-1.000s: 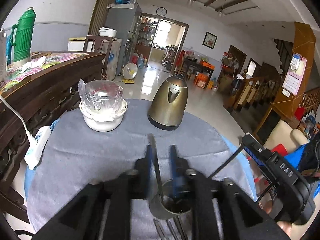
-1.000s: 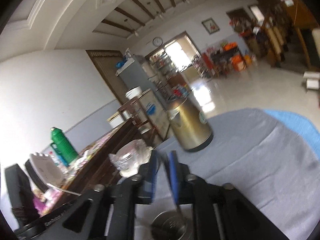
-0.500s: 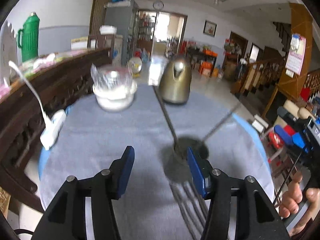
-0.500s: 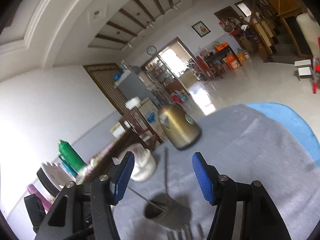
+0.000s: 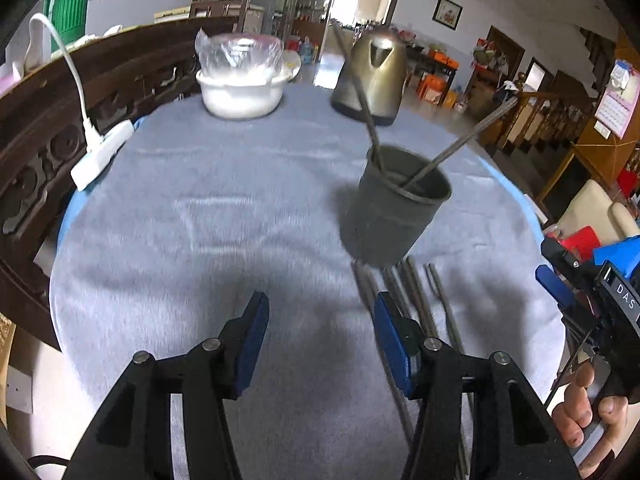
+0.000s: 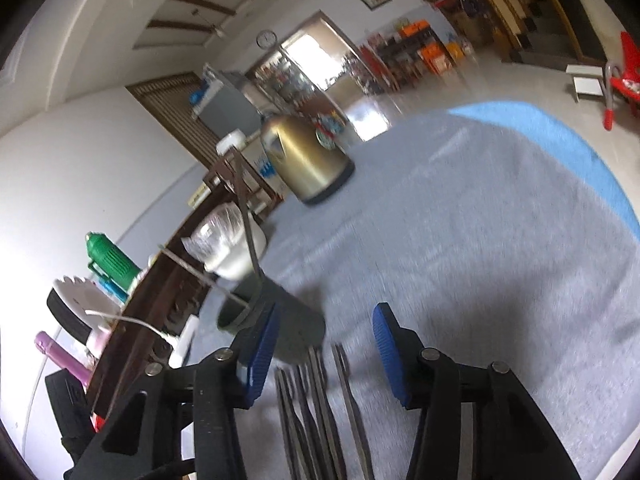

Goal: Organize utensils
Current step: 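Move both open tools back to the remaining utensils beside the cup, then grasp a utensil with the left tool while the right tool grasps another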

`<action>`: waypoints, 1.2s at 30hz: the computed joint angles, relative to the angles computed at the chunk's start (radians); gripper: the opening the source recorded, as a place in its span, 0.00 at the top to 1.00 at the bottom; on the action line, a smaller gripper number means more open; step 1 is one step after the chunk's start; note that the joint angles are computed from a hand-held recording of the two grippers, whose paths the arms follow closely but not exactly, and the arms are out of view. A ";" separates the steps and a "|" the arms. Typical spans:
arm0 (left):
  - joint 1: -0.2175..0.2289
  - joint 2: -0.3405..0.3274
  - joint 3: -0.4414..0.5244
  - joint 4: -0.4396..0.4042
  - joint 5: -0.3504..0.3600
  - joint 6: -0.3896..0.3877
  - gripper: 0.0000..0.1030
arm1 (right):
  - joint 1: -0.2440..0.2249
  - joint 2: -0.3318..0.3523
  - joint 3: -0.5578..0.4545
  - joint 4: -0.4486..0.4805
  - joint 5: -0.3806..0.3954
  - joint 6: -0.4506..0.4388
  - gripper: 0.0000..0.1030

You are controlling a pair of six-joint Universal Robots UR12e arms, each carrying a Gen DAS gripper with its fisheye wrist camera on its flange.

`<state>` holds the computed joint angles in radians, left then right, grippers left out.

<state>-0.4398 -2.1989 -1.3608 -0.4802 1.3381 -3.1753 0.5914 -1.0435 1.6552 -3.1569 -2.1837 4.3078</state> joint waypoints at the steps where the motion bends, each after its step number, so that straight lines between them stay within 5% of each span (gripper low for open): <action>1: 0.001 -0.001 -0.001 -0.004 -0.002 -0.002 0.46 | -0.001 0.001 0.002 0.005 0.017 0.005 0.54; 17: 0.012 -0.033 0.050 -0.151 -0.059 0.022 0.46 | -0.037 0.020 -0.025 0.071 0.223 -0.035 0.63; 25: 0.005 -0.069 0.113 -0.218 -0.083 0.074 0.46 | -0.064 0.039 -0.075 0.199 0.313 -0.064 0.75; 36: -0.006 -0.108 0.184 -0.314 -0.081 0.104 0.46 | -0.089 0.068 -0.140 0.321 0.376 -0.111 0.75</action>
